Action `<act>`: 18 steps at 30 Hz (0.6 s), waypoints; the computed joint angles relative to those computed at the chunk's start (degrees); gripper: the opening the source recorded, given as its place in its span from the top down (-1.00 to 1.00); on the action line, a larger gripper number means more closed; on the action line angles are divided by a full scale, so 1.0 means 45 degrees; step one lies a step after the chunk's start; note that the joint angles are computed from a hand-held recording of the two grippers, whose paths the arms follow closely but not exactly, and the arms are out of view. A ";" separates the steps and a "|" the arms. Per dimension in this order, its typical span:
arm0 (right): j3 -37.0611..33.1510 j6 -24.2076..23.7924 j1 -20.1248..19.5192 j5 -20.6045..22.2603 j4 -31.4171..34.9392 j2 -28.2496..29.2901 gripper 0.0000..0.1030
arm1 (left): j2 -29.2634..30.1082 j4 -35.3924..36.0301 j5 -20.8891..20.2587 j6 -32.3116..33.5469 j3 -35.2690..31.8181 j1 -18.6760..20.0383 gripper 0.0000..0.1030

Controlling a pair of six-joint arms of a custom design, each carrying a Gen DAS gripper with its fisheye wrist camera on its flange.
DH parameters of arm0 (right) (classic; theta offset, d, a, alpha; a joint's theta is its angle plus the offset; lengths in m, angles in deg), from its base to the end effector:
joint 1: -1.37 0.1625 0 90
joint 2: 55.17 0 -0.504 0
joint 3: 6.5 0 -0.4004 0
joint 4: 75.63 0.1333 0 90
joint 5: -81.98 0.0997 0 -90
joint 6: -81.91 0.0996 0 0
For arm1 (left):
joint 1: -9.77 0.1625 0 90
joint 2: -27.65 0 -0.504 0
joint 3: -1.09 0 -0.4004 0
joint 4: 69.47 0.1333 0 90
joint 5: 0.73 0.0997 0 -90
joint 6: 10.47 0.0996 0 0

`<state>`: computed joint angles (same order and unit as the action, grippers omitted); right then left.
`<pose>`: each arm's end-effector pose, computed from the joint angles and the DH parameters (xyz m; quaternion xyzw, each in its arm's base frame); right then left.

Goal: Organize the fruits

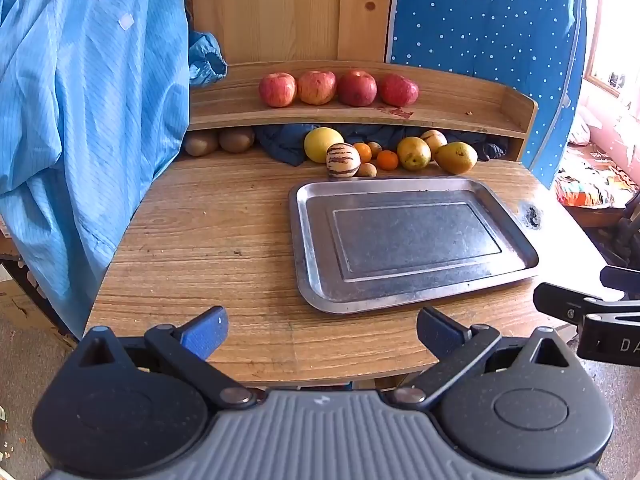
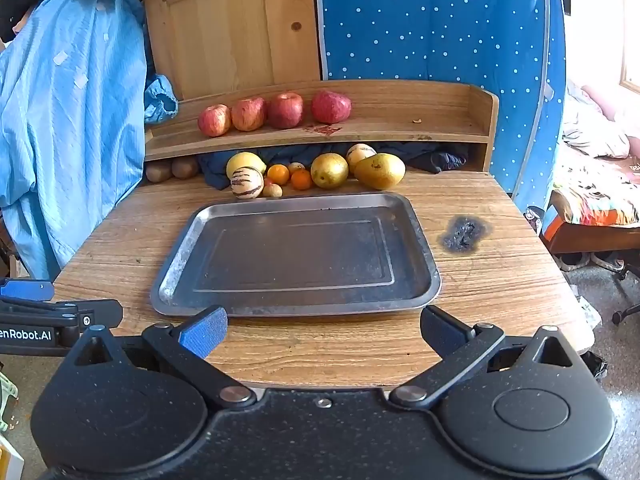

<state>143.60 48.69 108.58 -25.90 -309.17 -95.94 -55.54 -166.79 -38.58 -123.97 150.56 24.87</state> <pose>0.2120 -0.3373 0.0915 0.3609 -0.8737 0.2670 0.1875 -0.1571 -0.2619 0.1794 -0.0543 0.8095 -0.4140 0.4128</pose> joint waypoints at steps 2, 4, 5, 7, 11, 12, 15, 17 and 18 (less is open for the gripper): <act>-0.0010 -0.0020 -0.0005 0.0011 0.0053 -0.0032 -0.99 | 0.0011 -0.0036 -0.0014 -0.0015 0.0041 -0.0012 -0.99; -0.0118 -0.0002 0.0023 0.0000 0.0199 -0.0042 -0.99 | 0.0028 -0.0049 -0.0036 -0.0028 0.0044 -0.0020 -0.99; -0.0122 0.0011 0.0017 0.0005 0.0224 -0.0040 -0.99 | 0.0028 -0.0033 -0.0031 -0.0009 0.0029 -0.0003 -0.99; -0.0196 0.0161 0.0119 -0.0074 0.0528 -0.0208 -0.99 | 0.0068 -0.0118 -0.0021 0.0016 0.0048 0.0037 -0.99; -0.0229 0.0151 0.0099 -0.0057 0.0586 -0.0224 -0.99 | 0.0177 -0.0303 0.0021 0.0096 0.0068 0.0127 -0.99; -0.0235 0.0151 0.0096 -0.0052 0.0600 -0.0222 -0.99 | 0.0164 -0.0310 0.0020 0.0115 0.0067 0.0133 -0.99; -0.0258 0.0158 0.0092 -0.0050 0.0621 -0.0206 -0.99 | 0.0140 -0.0477 0.0012 0.0184 0.0162 0.0202 -0.99; -0.0279 0.0177 0.0093 -0.0064 0.0624 -0.0160 -0.99 | 0.0130 -0.0518 -0.0005 0.0194 0.0185 0.0228 -0.99; -0.0288 0.0189 0.0101 -0.0075 0.0620 -0.0136 -0.99 | 0.0132 -0.0515 -0.0013 0.0182 0.0187 0.0230 -0.99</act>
<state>142.30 49.54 109.03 -26.24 -306.38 -96.55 -54.94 -169.11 -38.64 -123.15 151.40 25.91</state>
